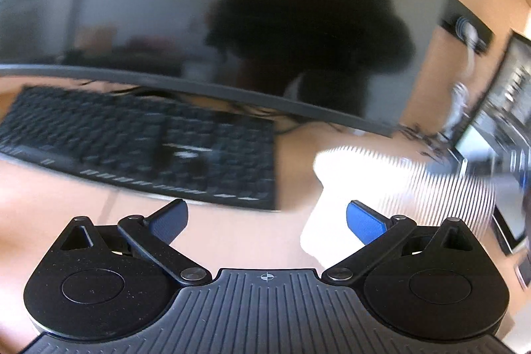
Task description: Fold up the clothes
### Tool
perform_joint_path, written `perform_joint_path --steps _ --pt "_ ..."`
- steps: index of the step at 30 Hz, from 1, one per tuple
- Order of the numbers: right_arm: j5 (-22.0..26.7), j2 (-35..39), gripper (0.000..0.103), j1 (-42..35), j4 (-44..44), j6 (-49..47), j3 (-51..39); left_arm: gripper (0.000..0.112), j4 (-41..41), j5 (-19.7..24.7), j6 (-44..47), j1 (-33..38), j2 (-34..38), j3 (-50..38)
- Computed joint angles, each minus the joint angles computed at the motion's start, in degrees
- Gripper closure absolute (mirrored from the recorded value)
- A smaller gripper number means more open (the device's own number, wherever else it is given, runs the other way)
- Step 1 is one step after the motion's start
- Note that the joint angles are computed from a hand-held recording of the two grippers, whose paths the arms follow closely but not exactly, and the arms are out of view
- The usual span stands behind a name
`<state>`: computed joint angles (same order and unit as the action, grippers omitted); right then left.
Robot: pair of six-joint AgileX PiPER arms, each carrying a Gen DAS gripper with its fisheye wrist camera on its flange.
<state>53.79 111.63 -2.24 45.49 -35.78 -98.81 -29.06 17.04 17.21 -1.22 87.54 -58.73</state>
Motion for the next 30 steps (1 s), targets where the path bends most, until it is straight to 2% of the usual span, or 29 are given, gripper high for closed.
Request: perform_joint_path --steps 7,11,14,16,18,20,22,24,25,28,30 --pt "-1.6 2.8 0.099 -12.2 -2.7 1.3 -9.3 0.009 10.5 1.8 -9.8 -10.4 7.0 -7.6" --pt "-2.7 6.0 0.1 -16.5 -2.9 -0.3 -13.1 0.009 16.5 5.4 -16.5 -14.6 12.7 -13.9" --pt "-5.5 6.4 0.099 -18.1 -1.6 -2.2 -12.0 0.009 20.5 8.1 -19.8 -17.2 15.8 -17.9" --pt "-4.6 6.8 0.099 -19.9 0.6 -3.5 -11.4 0.009 23.3 9.1 -21.6 -18.5 17.3 -19.6" --pt "-3.0 7.3 0.091 -21.6 2.0 -4.6 -10.8 0.009 24.8 10.2 -23.0 -19.5 19.0 -21.6" --pt "-3.0 7.1 0.063 -22.2 2.4 -6.8 -7.3 0.009 26.0 11.6 -24.2 -20.0 20.6 -23.5" --pt "-2.9 7.2 0.054 -22.7 2.6 -9.0 -4.1 0.009 29.7 12.5 -28.0 -21.0 22.0 -25.1" --pt "-1.9 6.9 0.052 -22.9 1.6 -10.3 -0.7 0.009 34.3 13.1 -33.0 -22.3 23.2 -26.4" --pt "-2.9 6.7 0.048 -22.4 0.3 -10.6 1.6 0.009 37.0 13.5 -36.0 -23.0 23.8 -27.1" --pt "-6.2 6.3 0.047 -21.1 -3.3 -11.0 7.5 0.009 46.0 16.7 -45.6 -25.3 26.3 -30.9" --pt "-9.3 5.4 0.054 -20.2 -4.3 -12.2 10.5 0.009 50.8 19.5 -50.7 -26.8 28.0 -33.7"
